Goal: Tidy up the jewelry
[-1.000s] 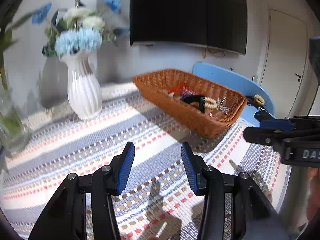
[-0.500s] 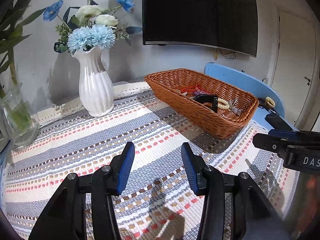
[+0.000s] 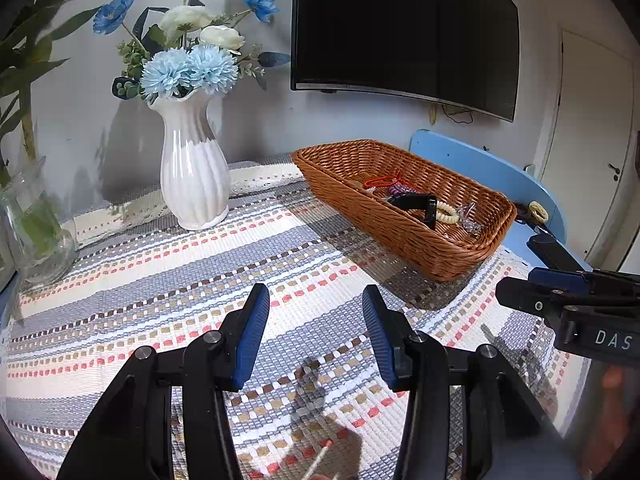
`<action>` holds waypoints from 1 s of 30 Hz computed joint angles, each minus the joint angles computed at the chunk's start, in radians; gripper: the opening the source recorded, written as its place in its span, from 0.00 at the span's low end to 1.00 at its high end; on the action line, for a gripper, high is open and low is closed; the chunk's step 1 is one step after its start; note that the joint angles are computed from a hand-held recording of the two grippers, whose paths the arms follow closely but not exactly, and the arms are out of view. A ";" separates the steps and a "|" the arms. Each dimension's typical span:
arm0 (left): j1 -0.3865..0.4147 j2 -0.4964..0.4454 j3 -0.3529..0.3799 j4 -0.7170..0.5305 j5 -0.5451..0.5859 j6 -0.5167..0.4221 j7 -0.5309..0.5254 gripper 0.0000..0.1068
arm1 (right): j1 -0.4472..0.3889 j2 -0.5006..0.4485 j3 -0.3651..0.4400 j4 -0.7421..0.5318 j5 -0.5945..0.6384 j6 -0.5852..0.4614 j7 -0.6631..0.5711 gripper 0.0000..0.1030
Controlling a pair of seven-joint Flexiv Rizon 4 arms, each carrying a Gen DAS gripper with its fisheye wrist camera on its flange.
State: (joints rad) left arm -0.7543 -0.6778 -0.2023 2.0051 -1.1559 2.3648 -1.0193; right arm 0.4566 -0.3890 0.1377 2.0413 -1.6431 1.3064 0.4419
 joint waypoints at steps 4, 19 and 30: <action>-0.005 -0.002 0.002 -0.004 -0.007 0.000 0.016 0.46 | 0.005 0.001 0.001 0.000 0.005 -0.007 -0.005 0.54; 0.006 -0.019 -0.043 -0.028 -0.062 0.061 0.083 0.46 | 0.027 0.006 -0.006 0.004 0.036 -0.042 -0.031 0.54; 0.005 -0.019 -0.039 -0.027 -0.068 0.072 0.059 0.46 | 0.021 0.003 -0.007 0.005 0.039 -0.024 -0.025 0.54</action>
State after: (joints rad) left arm -0.7497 -0.6973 -0.2418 1.9781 -1.2238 2.4366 -0.9602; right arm 0.4778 -0.3858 0.1305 2.0467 -1.6042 1.2822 0.4169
